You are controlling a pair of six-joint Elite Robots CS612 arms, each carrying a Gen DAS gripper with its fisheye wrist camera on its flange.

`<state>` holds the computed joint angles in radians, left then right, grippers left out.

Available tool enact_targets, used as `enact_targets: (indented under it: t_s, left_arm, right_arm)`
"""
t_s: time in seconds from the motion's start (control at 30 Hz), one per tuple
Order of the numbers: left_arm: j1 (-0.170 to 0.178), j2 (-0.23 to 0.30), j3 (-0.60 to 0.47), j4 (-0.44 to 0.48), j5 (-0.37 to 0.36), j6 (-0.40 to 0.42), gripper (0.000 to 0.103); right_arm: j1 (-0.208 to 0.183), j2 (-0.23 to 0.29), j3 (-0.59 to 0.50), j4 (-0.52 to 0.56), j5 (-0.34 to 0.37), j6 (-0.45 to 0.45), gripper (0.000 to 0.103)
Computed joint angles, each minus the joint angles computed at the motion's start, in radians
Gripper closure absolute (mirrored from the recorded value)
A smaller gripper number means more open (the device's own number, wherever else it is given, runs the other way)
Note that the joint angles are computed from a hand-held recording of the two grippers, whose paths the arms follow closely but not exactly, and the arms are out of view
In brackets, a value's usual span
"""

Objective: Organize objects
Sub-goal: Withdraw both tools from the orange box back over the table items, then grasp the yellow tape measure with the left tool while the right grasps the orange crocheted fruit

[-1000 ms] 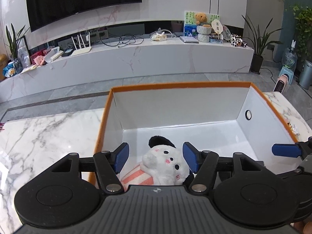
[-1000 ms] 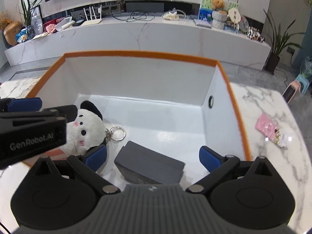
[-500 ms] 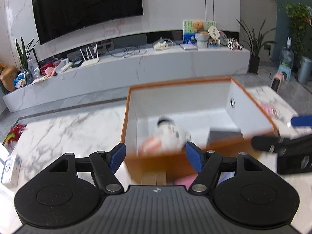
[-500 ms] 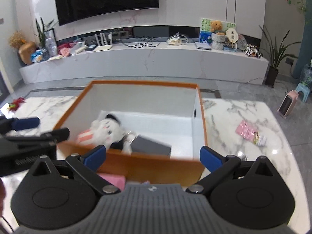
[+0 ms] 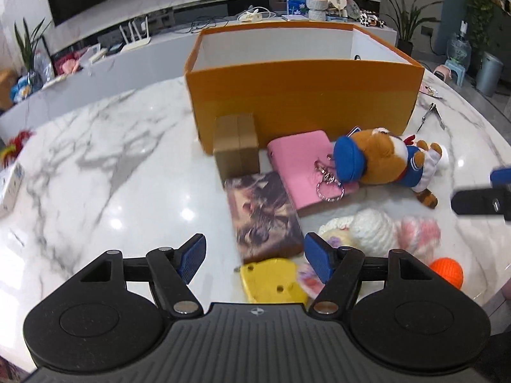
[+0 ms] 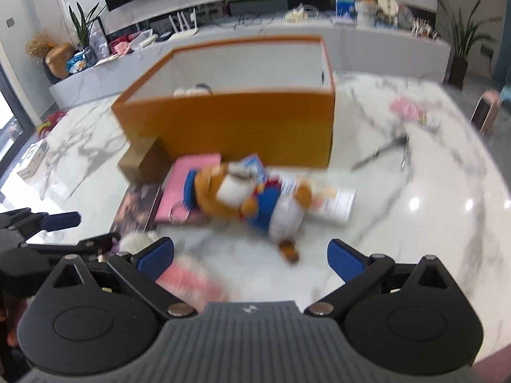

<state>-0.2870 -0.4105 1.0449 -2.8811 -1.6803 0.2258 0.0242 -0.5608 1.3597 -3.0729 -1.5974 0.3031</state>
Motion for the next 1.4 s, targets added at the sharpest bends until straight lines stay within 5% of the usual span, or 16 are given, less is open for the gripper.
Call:
enact_targets:
  t_s: [0.3,0.43,0.63,0.87,1.23,1.4]
  left_arm:
    - [0.039,0.02,-0.023,0.006,-0.146,-0.154,0.023]
    - [0.04,0.026,-0.037,0.05,-0.177,-0.163,0.023]
    - [0.036,0.004,0.015,0.002,-0.119,-0.135,0.023]
    - [0.036,0.013,0.003,0.085,-0.133,-0.087,0.022]
    - [0.018,0.031,0.013,0.016,-0.09,-0.035,0.02]
    - [0.016,0.032,0.015,0.004,-0.079,-0.039,0.02]
  right_arm:
    - [-0.023,0.019,0.014,-0.056,0.234,0.074,0.001]
    - [-0.027,0.01,0.005,0.05,0.27,0.055,0.001]
    - [-0.008,0.003,0.013,0.117,0.186,-0.046,0.001]
    - [0.018,0.02,-0.01,0.173,0.155,-0.105,0.001]
    - [0.025,0.022,-0.001,0.161,0.113,-0.1,0.001]
    - [0.034,0.032,-0.013,0.161,0.071,-0.096,0.017]
